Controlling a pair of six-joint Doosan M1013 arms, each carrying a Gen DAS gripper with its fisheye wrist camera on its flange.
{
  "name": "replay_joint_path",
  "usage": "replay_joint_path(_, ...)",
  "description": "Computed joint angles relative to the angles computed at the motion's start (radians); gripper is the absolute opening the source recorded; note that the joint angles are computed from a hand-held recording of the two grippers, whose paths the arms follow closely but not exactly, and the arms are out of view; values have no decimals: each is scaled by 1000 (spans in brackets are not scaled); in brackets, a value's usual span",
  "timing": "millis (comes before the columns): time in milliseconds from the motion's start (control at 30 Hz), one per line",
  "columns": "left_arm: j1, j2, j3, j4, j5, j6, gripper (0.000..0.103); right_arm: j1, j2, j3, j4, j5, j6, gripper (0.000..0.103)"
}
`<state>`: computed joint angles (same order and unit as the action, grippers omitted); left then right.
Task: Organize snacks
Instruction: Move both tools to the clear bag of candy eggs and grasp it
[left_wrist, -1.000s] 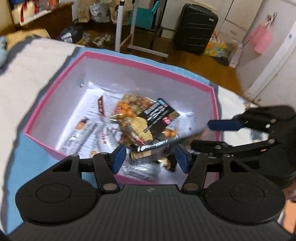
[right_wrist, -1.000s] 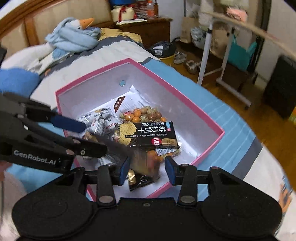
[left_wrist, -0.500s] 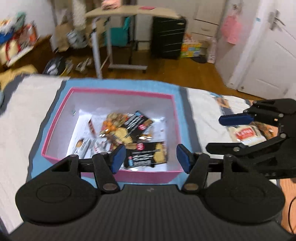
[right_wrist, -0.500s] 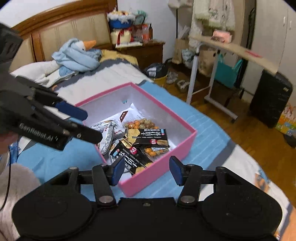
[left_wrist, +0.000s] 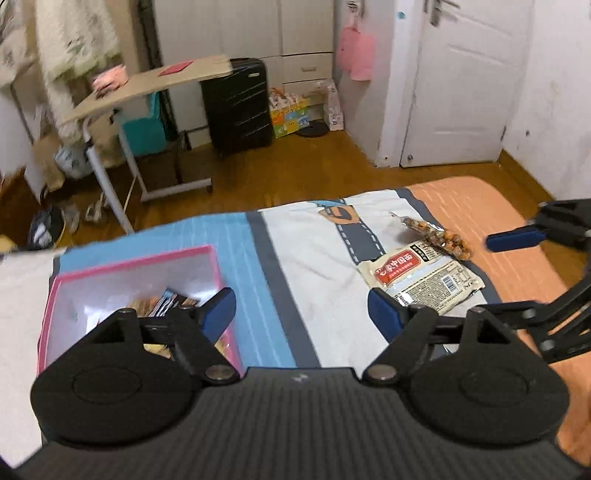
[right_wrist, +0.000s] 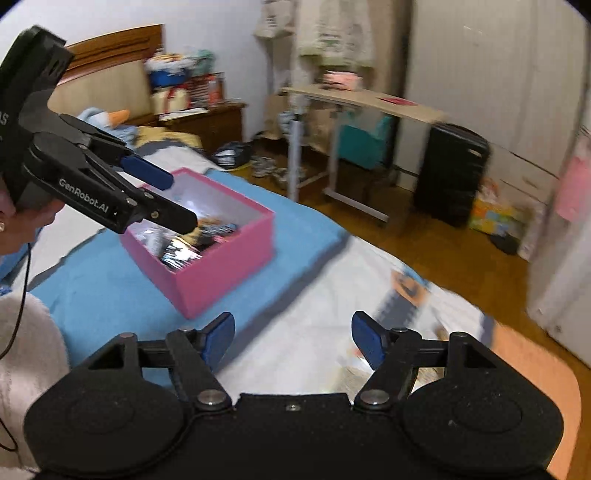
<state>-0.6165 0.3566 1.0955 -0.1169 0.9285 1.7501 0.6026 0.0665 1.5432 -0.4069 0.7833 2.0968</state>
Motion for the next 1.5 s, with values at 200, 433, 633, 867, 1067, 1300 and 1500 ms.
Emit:
replay_joint_path(200,-46,81,-81,-53,58,28,84,-34,-58,107,-91,23,172,84)
replay_joint_path(433,-69,201,-205,-126,137,16,85,-98,-82,210,-158,14,307,85)
replay_joint_path(633,-83,303,-309,-169,159,-51,85,-160,-76,255,-128,-16,349,85)
replay_joint_path(867,-81,367,-358,-292,104,-163,85,-252,-72,278,108,-109,270,85)
replay_joint_path(1067,-98,457,-484,-243,120,-278,85,-344,-70,294,381,-188,206,86)
replay_joint_path(1300,-100,578,-678,-197,234,-396,84,-394,-44,320,490,-274,312,85)
replay_joint_path(1500,-91,626,-738,-288,295,-425,51,-406,-19,334,566,-341,366,76)
